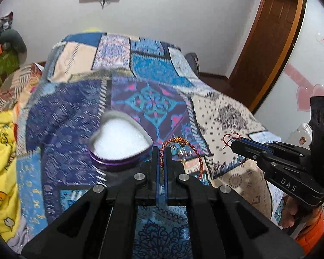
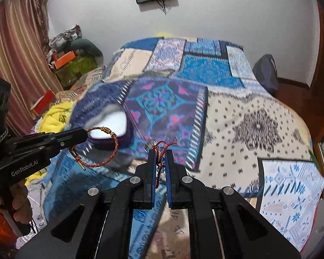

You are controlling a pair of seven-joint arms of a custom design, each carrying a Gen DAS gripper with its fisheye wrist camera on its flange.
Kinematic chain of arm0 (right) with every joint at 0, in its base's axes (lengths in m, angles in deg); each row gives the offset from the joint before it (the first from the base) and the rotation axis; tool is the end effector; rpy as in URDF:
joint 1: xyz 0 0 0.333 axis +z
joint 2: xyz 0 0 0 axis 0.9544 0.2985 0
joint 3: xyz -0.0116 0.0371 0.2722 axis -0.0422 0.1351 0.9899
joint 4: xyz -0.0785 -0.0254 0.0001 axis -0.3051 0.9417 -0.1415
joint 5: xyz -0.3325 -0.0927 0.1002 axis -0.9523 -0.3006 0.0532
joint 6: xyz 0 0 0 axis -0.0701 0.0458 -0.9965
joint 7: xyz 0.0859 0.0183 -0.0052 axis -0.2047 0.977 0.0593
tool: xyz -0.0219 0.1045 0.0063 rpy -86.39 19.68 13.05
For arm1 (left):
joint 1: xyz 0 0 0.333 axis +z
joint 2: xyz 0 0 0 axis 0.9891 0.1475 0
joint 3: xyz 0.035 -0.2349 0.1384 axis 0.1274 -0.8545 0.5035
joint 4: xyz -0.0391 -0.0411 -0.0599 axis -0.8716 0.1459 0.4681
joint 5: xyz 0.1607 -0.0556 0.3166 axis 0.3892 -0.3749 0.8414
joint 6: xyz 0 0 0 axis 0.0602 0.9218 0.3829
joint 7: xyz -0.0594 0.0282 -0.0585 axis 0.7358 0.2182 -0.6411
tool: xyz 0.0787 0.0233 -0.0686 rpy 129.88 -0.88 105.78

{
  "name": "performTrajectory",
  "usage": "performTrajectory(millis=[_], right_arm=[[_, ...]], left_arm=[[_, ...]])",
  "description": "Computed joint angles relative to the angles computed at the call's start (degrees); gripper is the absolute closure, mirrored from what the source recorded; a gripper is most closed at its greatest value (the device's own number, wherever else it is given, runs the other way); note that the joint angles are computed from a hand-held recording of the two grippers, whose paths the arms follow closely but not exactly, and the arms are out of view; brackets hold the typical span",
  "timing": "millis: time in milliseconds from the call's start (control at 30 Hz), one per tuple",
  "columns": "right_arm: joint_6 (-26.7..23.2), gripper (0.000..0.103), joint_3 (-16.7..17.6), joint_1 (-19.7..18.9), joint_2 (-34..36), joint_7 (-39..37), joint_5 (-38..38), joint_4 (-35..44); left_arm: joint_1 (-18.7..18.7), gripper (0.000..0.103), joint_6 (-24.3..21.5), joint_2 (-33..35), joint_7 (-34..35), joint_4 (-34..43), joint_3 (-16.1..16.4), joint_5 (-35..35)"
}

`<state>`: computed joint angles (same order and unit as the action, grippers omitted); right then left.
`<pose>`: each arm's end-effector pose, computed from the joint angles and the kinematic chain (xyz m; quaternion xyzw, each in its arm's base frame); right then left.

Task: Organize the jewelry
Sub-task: 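Close left gripper on orange bracelet while right gripper grasps red string bracelet, then carry both bracelets over the heart tin and lower them onto the foam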

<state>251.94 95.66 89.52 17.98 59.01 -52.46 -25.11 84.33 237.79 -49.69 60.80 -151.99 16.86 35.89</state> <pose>0.5667 0.2090 0.4572 -0.7245 0.5615 -0.1419 0.3736 0.5877 -0.0895 0.4303 -0.5966 0.6965 -0.3669 0.1560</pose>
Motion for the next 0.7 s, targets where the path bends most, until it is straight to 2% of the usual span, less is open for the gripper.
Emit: performTrajectory(millis=[333, 500, 700], right_arm=[[1.8, 0.096, 1.7, 0.7, 2.5, -3.0, 1.1, 5.9], [1.7, 0.096, 2.6, 0.8, 4.8, -4.9, 1.9, 9.5], [0.1, 0.096, 3.3, 1.1, 8.8, -6.4, 2.0, 15.6]], left_arm=[[1.1, 0.102, 4.3, -1.4, 2.8, 0.3, 0.8, -3.4], [2.1, 0.102, 5.1, 0.3, 1.2, 1.6, 1.2, -1.2], [4.9, 0.102, 3.2, 4.7, -1.8, 5.5, 0.2, 2.9]])
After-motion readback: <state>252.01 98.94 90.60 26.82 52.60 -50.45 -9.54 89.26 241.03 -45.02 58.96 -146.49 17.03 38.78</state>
